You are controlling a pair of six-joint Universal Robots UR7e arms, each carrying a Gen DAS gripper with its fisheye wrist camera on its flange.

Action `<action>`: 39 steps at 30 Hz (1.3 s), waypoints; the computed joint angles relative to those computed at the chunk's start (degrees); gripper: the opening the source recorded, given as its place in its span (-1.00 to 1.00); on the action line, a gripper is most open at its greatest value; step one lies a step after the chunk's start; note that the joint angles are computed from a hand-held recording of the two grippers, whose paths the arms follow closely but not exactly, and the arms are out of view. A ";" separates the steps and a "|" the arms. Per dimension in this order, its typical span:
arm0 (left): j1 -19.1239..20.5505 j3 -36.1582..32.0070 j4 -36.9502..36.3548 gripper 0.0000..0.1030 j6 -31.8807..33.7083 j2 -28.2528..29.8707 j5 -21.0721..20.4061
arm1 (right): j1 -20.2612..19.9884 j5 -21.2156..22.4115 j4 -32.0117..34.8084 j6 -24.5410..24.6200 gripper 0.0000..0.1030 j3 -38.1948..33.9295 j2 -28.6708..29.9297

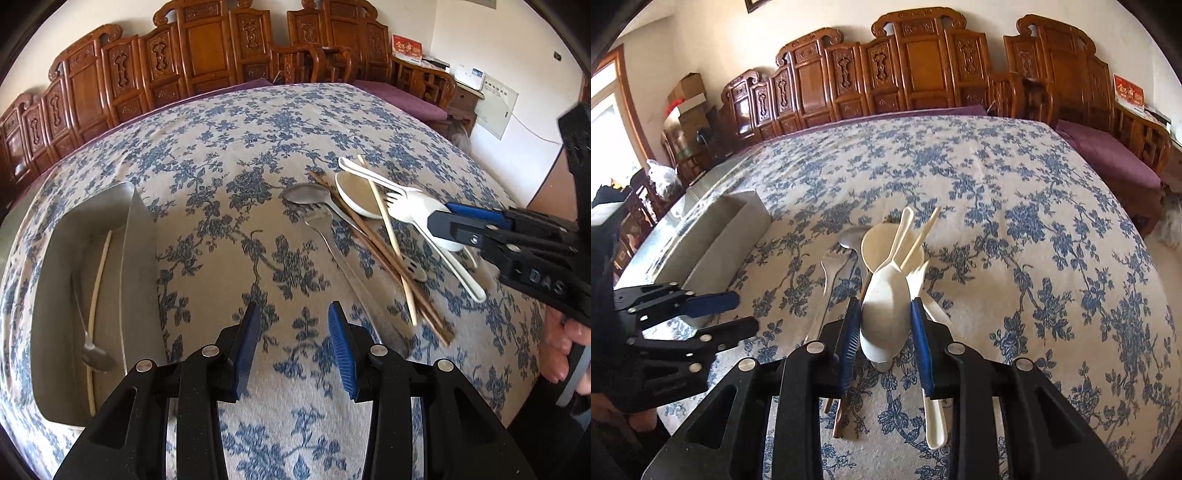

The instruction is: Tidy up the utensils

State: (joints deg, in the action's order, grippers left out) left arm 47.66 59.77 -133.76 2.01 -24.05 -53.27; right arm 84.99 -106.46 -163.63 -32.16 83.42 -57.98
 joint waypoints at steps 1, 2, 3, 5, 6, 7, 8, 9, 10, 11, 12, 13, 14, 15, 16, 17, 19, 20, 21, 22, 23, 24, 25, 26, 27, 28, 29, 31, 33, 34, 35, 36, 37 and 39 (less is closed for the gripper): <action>0.16 -0.89 0.62 -0.30 -0.42 0.47 -0.34 | -0.03 0.05 -0.13 -0.03 -0.42 -0.04 -0.01; 0.33 -1.99 1.51 -0.30 -0.94 1.04 -0.75 | 0.02 0.00 -0.42 -0.14 -0.42 0.00 0.02; 0.51 -3.39 2.51 -0.30 -1.50 1.85 -1.10 | 0.10 -0.06 -1.09 -0.50 -0.42 0.13 0.02; 0.77 -5.74 3.88 -0.30 -2.54 3.30 -1.57 | 0.14 0.59 -2.00 -1.36 -0.42 0.45 -0.13; 0.86 -6.45 4.14 -0.30 -2.85 3.78 -1.84 | 0.15 0.67 -1.92 -1.53 -0.42 0.47 -0.12; 0.96 -7.29 4.35 -0.30 -3.12 4.32 -2.21 | 0.17 0.27 -1.85 -1.78 -0.42 0.37 0.01; 1.04 -8.10 4.38 -0.30 -3.27 4.88 -2.55 | 0.17 -0.14 -1.74 -1.82 -0.42 0.22 0.14; 1.04 -8.62 4.29 -0.30 -3.33 5.31 -2.70 | 0.16 -0.49 -1.60 -1.73 -0.42 0.09 0.24; 1.09 -9.39 4.17 -0.30 -3.09 5.90 -3.05 | 0.09 -0.87 -1.42 -1.54 -0.42 -0.12 0.32; 1.12 -10.27 4.46 -0.30 -2.84 6.48 -3.48 | 0.04 -1.01 -1.38 -1.35 -0.42 -0.15 0.34; 1.17 -11.17 4.81 -0.30 -2.65 7.06 -3.93 | -0.15 -0.75 -0.75 -0.77 -0.43 -0.37 0.25; 1.20 -12.03 5.15 -0.30 -2.65 7.61 -4.23 | -0.34 -0.51 -0.15 -0.28 -0.42 -0.55 0.18; 1.26 -13.02 5.73 -0.30 -2.81 8.20 -4.63 | -0.42 -0.64 0.03 -0.19 -0.42 -0.68 0.25; 1.35 -13.82 6.20 -0.34 -2.91 8.68 -5.05 | -0.43 -1.07 0.16 -0.32 -0.42 -0.81 0.37; 1.43 -14.53 6.62 -0.36 -3.00 9.09 -5.45 | -0.39 -1.62 0.32 -0.52 -0.42 -0.97 0.53; 1.52 -15.44 7.21 -0.37 -3.17 9.59 -5.86 | -0.40 -1.87 0.50 -0.50 -0.42 -1.07 0.63; 1.68 -17.49 8.86 -0.49 -3.54 10.72 -5.95 | -0.48 -1.98 0.85 -0.48 -0.42 -1.14 0.68; 1.74 -18.34 9.41 -0.51 -3.67 11.20 -5.71 | -0.50 -2.02 0.92 -0.51 -0.42 -1.14 0.70; 1.72 -19.22 9.67 -0.53 -3.68 11.71 -5.21 | -0.52 -2.16 1.08 -0.50 -0.42 -1.27 0.81; 1.71 -20.17 10.35 -0.54 -3.77 12.19 -4.97 | -0.53 -2.31 1.29 -0.46 -0.42 -1.34 0.88; 1.72 -20.73 10.75 -0.55 -3.79 12.47 -4.84 | -0.51 -2.58 1.46 -0.60 -0.42 -1.49 1.01; 1.73 -21.61 11.35 -0.55 -3.83 12.92 -4.55 | -0.48 -2.77 1.61 -0.70 -0.42 -1.57 1.05; 1.66 -22.30 11.74 -0.57 -3.73 13.32 -4.04 | -0.50 -3.00 2.01 -0.68 -0.42 -1.70 1.14; 1.59 -22.88 12.06 -0.61 -3.57 13.68 -3.37 | -0.57 -3.12 2.53 -0.48 -0.42 -1.83 1.19; 1.66 -23.18 12.12 -0.66 -3.48 13.83 -3.32 | -0.58 -3.33 2.86 -0.25 -0.42 -2.01 1.32; 1.76 -23.27 12.10 -0.78 -3.49 13.84 -3.54 | -0.63 -3.53 3.14 -0.05 -0.41 -2.17 1.39; 1.79 -23.16 12.11 -0.80 -3.71 13.72 -3.65 | -0.66 -3.56 3.40 0.16 -0.41 -2.25 1.40; 1.72 -22.32 11.54 -0.85 -3.60 13.29 -2.83 | -0.82 -3.03 3.69 0.52 -0.41 -2.18 1.24; 1.86 -21.80 11.41 -0.89 -4.03 12.81 -2.65 | -0.86 -3.06 4.15 0.47 -0.41 -2.52 1.35; 2.00 -21.38 11.53 -0.89 -4.46 12.35 -2.89 | -0.90 -2.90 4.26 0.47 -0.41 -2.56 1.29; 2.15 -20.75 11.63 -0.89 -4.76 11.79 -3.22 | -1.03 -2.23 4.47 0.54 -0.41 -2.61 1.11; 2.25 -20.12 11.44 -0.89 -4.95 11.35 -3.52 | -1.15 -1.37 4.55 0.53 -0.41 -2.60 0.87; 2.29 -18.75 10.66 -0.89 -4.83 10.53 -3.51 | -1.29 -0.43 4.47 0.54 -0.41 -2.54 0.61; 2.25 -16.43 9.15 -0.89 -4.36 9.23 -3.01 | -1.41 0.34 4.47 0.78 -0.41 -2.68 0.43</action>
State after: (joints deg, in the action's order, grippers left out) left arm 49.91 43.34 -124.61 -2.34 -14.82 -56.28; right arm 83.58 -106.11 -159.16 -31.37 80.74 -57.54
